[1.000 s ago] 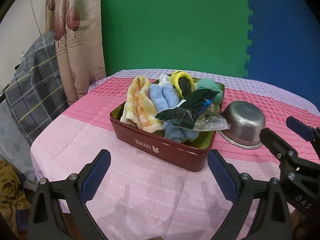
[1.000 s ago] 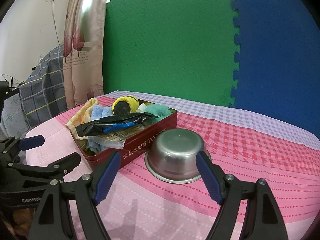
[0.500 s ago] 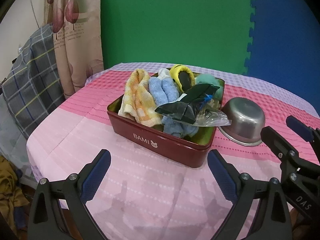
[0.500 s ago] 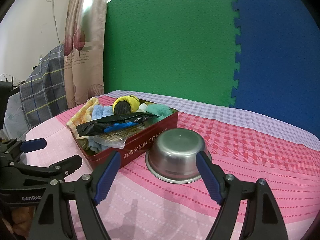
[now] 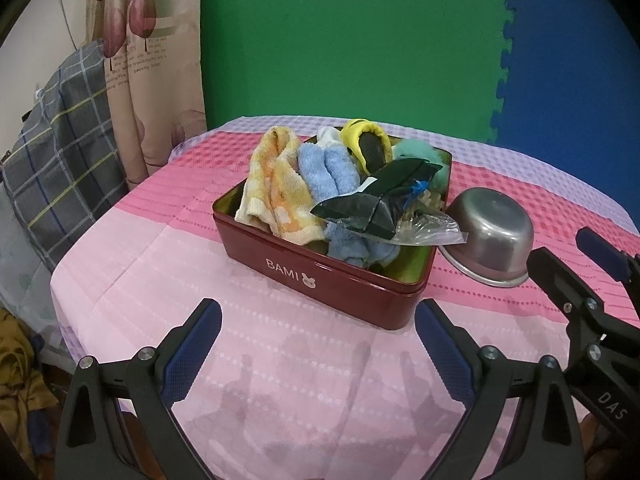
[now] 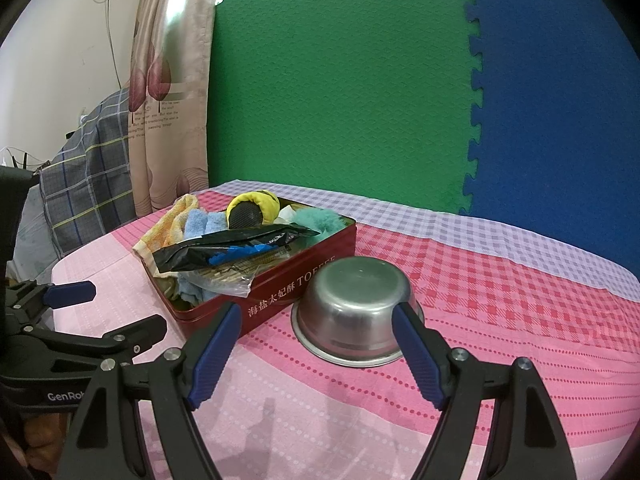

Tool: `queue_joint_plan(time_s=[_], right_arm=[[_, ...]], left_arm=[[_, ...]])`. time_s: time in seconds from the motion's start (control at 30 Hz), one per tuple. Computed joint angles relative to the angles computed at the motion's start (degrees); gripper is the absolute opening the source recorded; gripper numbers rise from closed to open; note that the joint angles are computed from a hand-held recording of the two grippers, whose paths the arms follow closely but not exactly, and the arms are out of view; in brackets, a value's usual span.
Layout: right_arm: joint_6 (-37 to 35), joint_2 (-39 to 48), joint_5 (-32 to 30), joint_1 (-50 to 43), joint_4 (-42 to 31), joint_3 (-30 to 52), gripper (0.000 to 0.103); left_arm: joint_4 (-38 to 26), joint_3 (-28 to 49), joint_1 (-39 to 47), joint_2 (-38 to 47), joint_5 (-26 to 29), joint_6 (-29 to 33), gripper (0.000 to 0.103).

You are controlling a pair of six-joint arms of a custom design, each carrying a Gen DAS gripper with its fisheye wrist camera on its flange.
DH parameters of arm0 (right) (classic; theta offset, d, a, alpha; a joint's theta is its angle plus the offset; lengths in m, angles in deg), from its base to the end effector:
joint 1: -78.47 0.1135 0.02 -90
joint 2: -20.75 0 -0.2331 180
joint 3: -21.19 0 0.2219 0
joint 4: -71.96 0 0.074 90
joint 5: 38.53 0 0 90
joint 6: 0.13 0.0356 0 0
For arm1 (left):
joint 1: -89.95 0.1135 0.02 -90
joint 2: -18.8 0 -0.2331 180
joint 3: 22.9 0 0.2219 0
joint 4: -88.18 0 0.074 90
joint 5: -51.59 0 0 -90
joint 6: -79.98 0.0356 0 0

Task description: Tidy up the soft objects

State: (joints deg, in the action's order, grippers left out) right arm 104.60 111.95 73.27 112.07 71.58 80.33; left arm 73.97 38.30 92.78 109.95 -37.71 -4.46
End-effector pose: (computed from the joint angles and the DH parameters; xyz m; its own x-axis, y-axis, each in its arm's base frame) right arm 0.2599 0.1568 0.1713 -0.4964 -0.0464 -0.8669 -0.1309 0.9912 0.0219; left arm 0.2952 0.0142 0.1594 -0.6965 0.0626 -0.7148 0.0270 0.9978 0.0610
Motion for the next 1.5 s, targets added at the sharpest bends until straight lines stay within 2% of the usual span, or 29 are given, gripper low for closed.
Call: queue_joint_plan(time_s=[1.5], right_arm=[[0.11, 0.17, 0.21, 0.42, -0.06, 0.13, 0.080]], left_arm=[[-1.16, 1.32, -0.79, 2.56, -0.90, 0.93, 0.096]])
